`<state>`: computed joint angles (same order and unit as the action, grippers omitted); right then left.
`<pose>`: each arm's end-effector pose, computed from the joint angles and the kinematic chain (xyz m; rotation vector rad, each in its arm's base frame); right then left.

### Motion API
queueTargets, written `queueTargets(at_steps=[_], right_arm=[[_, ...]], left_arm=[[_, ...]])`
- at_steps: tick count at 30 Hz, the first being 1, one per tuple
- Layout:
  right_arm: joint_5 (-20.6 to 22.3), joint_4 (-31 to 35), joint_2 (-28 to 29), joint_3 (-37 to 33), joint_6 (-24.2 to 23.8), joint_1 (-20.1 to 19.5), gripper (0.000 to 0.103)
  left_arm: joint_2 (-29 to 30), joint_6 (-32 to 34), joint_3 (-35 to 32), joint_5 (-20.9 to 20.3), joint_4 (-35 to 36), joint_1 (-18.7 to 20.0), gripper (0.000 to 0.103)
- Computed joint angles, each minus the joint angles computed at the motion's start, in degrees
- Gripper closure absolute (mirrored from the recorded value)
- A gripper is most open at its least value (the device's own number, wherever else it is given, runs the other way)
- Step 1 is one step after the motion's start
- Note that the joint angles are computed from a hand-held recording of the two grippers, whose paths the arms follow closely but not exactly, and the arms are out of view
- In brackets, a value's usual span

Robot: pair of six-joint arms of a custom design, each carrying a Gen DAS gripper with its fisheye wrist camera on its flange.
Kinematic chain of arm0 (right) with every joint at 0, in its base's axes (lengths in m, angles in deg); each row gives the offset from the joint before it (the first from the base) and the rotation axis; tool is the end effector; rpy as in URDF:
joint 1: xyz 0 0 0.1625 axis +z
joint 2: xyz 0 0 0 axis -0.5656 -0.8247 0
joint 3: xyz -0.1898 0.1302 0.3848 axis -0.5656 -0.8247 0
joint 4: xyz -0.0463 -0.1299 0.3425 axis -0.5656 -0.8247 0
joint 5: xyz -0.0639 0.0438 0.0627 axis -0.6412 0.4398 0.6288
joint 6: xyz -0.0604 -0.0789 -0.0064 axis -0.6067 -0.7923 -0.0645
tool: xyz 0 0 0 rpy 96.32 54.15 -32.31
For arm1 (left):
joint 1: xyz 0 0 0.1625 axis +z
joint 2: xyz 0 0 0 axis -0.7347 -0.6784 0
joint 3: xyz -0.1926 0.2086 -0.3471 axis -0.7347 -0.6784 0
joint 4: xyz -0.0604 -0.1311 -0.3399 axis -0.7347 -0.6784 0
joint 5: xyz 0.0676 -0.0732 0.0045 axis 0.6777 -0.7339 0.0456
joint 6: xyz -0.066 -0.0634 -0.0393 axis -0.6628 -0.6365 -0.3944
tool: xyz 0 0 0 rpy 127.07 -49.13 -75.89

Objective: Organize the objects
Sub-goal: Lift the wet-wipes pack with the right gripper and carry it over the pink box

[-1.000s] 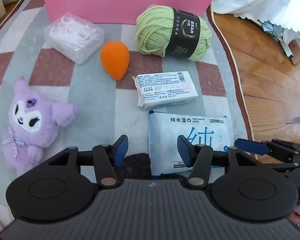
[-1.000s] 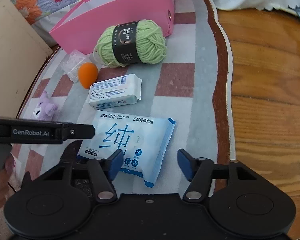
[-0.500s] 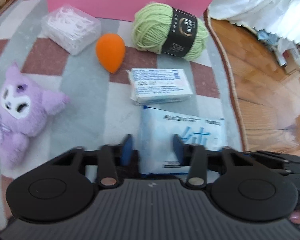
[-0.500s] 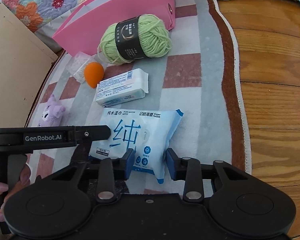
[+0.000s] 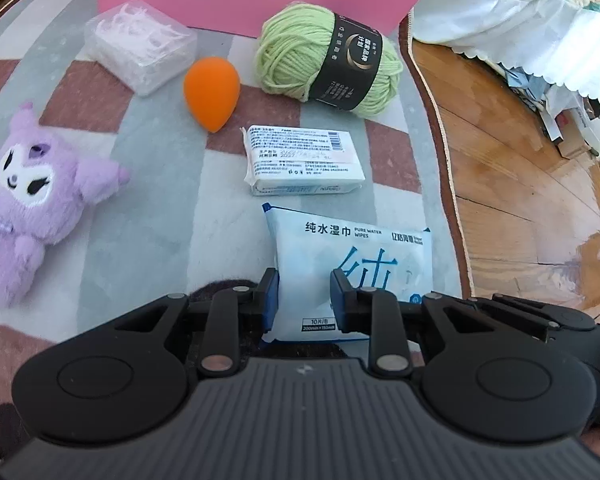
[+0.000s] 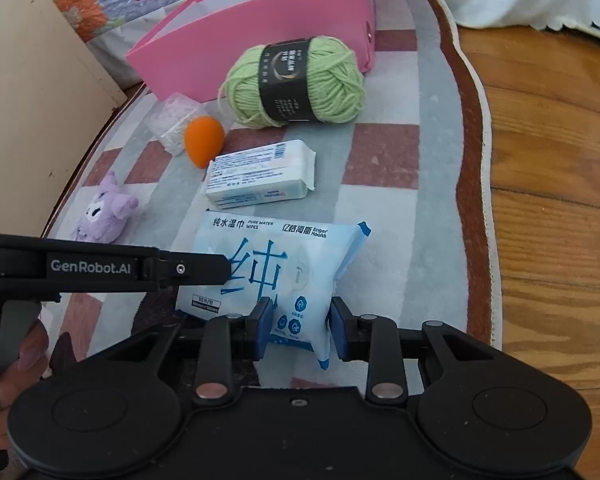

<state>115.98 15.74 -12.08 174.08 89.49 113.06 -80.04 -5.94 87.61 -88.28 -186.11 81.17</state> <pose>0.0420 -0.2840 0.1366 -0.0806 -2.5114 0.8061 -0.2213 -0.3599 -0.0446 0.3292 2.7589 -0.4060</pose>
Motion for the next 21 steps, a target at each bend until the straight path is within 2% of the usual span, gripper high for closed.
queueTargets(at_steps=[5,11,16,21], right_arm=[[1.1,0.3,-0.4,-0.3,-0.3,2.1,0.067],[5.0,1.0,1.2,-2.4,0.2,5.4,0.067],[7.1,3.0,-0.4,-4.6,-0.6,9.1,0.064],[8.9,7.1,-1.2,-8.3,-1.1,13.5,0.059]], left_arm=[[0.3,-1.8,0.8,1.9,-2.3,-1.4,0.076],[-0.2,-4.3,-0.2,5.2,1.4,-3.9,0.077],[-3.5,-4.7,0.1,4.7,1.6,-3.4,0.077],[-8.2,-4.4,-0.8,6.5,6.3,-4.4,0.077]])
